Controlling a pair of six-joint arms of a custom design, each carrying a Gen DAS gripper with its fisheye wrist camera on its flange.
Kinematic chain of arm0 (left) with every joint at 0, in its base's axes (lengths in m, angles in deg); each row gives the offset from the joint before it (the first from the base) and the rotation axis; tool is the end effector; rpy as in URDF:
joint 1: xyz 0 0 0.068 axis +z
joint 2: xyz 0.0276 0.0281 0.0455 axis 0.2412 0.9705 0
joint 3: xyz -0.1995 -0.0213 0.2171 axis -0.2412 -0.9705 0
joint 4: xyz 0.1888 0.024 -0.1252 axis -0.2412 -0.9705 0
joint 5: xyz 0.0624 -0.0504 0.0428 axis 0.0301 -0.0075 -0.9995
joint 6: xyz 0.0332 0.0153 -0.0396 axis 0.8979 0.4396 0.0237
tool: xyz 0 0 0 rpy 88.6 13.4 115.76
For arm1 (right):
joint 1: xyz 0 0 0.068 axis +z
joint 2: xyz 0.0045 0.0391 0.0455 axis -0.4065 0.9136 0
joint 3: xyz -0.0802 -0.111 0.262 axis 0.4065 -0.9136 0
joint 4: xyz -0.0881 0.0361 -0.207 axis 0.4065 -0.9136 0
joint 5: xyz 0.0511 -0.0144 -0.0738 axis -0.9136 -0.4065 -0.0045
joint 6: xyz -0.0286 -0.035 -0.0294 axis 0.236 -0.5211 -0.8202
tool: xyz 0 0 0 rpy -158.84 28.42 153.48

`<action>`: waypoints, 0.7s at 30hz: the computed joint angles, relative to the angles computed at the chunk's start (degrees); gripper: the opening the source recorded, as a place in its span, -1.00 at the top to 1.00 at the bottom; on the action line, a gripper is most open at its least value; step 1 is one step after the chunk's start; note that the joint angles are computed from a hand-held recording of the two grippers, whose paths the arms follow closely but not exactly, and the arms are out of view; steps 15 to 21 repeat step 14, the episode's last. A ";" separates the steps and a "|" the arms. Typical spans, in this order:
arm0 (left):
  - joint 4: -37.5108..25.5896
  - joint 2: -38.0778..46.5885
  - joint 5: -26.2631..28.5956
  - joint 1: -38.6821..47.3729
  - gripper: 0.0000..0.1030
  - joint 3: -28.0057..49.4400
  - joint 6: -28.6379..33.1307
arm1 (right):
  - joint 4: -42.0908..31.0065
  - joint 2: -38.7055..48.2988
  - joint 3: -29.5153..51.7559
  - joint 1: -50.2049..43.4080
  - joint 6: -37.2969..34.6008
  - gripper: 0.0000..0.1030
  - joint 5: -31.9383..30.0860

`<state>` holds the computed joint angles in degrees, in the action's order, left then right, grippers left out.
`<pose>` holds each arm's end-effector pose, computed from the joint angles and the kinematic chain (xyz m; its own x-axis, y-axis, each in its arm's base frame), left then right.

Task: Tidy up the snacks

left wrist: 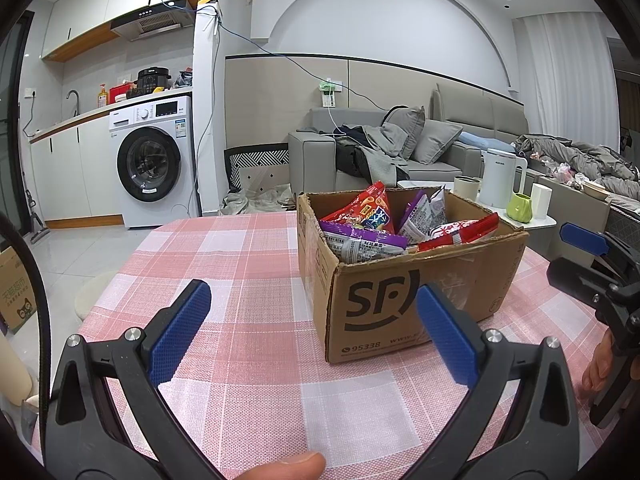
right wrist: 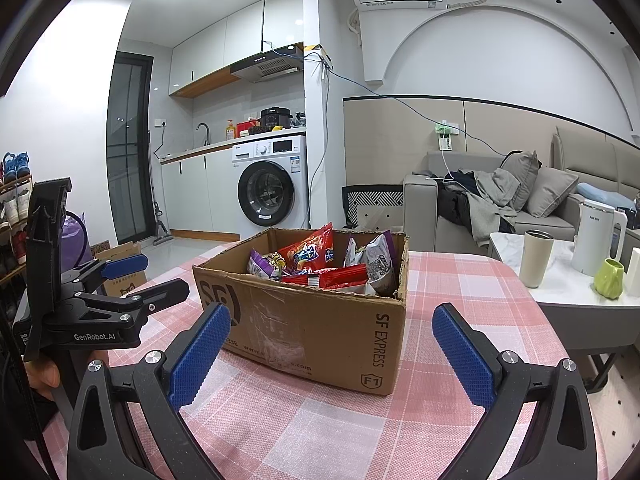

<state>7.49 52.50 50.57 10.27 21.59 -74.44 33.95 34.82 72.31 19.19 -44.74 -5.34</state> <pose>0.2658 -0.0236 0.1565 -0.3540 0.0795 -0.9318 0.2537 0.9672 -0.0138 0.1913 0.1554 0.1589 -0.2735 -0.0270 -0.9615 -0.2048 0.9783 0.0308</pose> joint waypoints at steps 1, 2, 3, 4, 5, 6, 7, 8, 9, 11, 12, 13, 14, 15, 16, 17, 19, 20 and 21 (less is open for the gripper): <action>0.09 0.16 -0.10 -0.12 -0.99 0.11 -0.04 | 0.09 0.09 0.00 -0.05 -0.03 -1.00 -0.03; 0.11 0.17 -0.08 -0.11 -0.99 0.08 -0.03 | 0.11 0.01 -0.05 0.00 -0.04 -1.00 0.00; 0.06 0.05 0.02 -0.01 -0.99 -0.01 0.01 | 0.11 0.01 -0.05 0.00 -0.04 -1.00 0.00; 0.08 0.20 -0.10 -0.11 -0.99 0.12 -0.02 | 0.16 0.09 -0.01 -0.12 -0.01 -1.00 -0.13; 0.08 0.07 0.00 -0.01 -0.99 -0.02 -0.05 | -0.07 -0.15 -0.04 0.05 0.07 -0.99 0.04; 0.08 0.07 0.00 -0.01 -0.99 -0.02 -0.05 | -0.17 -0.21 -0.02 0.09 0.08 -1.00 0.07; 0.05 0.21 -0.13 -0.12 -0.99 0.11 -0.13 | 0.04 0.05 0.04 -0.08 0.05 -1.00 -0.11; 0.09 0.19 -0.16 -0.12 -0.99 0.06 -0.14 | -0.24 -0.23 -0.01 0.05 0.06 -1.00 0.00; 0.08 0.03 0.01 0.01 -0.99 -0.09 -0.09 | -0.31 -0.30 0.00 0.08 0.03 -1.00 0.04; 0.27 0.14 -0.07 -0.08 -0.99 -0.07 -0.13 | 0.19 0.08 -0.17 0.14 0.03 -1.00 0.11; 0.36 0.20 -0.04 -0.08 -0.99 -0.07 -0.09 | 0.17 0.04 -0.19 0.17 0.05 -1.00 0.13; 0.37 0.23 -0.09 -0.08 -0.99 -0.05 -0.06 | 0.37 0.29 -0.16 0.01 0.01 -1.00 -0.04; 0.31 0.24 -0.22 -0.08 -0.99 -0.02 -0.08 | 0.16 0.08 -0.17 0.14 0.12 -1.00 0.09; 0.31 0.24 -0.22 -0.08 -0.99 -0.02 -0.08 | 0.16 0.08 -0.17 0.14 0.12 -1.00 0.09; 0.31 0.24 -0.22 -0.08 -0.99 -0.02 -0.08 | 0.16 0.08 -0.17 0.14 0.12 -1.00 0.09; 0.31 0.24 -0.22 -0.08 -0.99 -0.02 -0.08 | 0.16 0.08 -0.17 0.14 0.12 -1.00 0.09; 0.31 0.24 -0.22 -0.08 -0.99 -0.02 -0.08 | 0.16 0.08 -0.17 0.14 0.12 -1.00 0.09; 0.31 0.24 -0.22 -0.08 -0.99 -0.02 -0.08 | 0.16 0.08 -0.17 0.14 0.12 -1.00 0.09; 0.31 0.24 -0.22 -0.08 -0.99 -0.02 -0.08 | 0.16 0.08 -0.17 0.14 0.12 -1.00 0.09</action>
